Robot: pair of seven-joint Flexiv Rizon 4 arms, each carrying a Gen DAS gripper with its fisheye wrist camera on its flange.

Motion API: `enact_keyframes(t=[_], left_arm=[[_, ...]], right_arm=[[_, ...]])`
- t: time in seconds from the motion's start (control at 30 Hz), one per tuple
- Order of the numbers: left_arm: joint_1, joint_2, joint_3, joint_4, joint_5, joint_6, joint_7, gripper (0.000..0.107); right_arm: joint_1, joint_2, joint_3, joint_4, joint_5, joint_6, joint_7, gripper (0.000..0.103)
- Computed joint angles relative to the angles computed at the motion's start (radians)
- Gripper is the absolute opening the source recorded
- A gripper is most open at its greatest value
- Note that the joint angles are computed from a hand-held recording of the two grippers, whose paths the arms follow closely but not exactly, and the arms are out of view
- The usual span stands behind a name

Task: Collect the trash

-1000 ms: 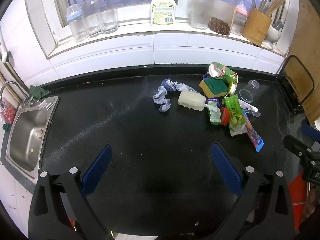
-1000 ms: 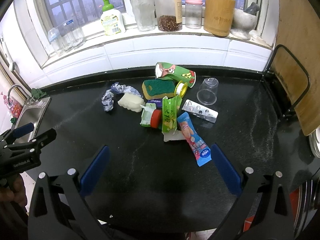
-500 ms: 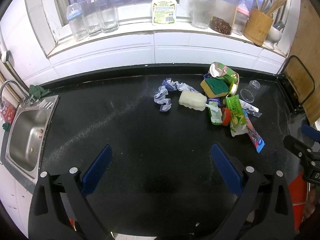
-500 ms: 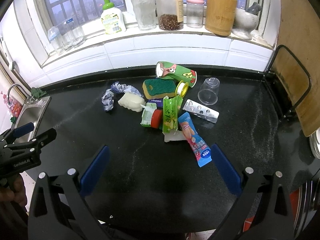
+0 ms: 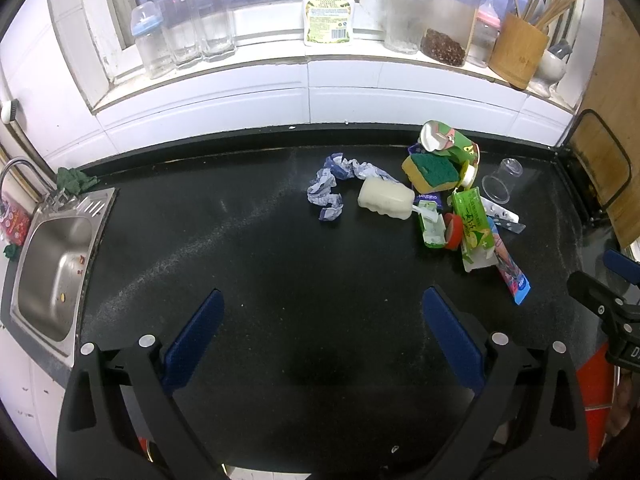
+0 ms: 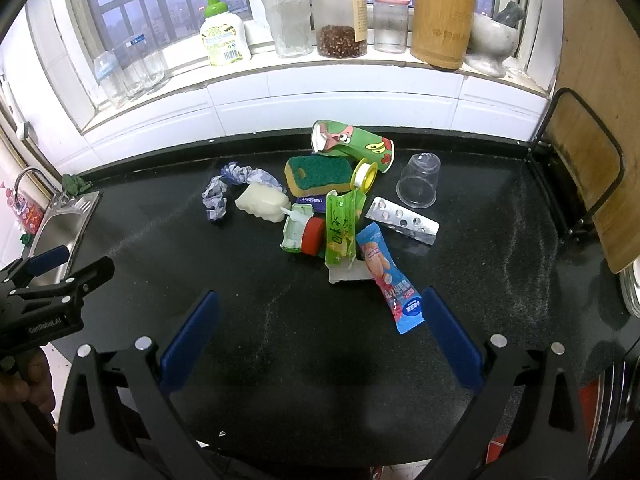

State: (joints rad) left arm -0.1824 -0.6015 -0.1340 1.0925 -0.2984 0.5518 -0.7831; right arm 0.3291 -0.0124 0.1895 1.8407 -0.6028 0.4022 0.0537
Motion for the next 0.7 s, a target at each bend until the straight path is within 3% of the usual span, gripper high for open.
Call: enact_keyframes(t=[0.7], left_arm=[[-0.025, -0.022, 0.008, -0.029, 0.033, -0.026, -0.032, 0.097]], right_arm=[[-0.022, 0.017, -0.005, 0.029, 0.028, 0.032, -0.023, 0.097]])
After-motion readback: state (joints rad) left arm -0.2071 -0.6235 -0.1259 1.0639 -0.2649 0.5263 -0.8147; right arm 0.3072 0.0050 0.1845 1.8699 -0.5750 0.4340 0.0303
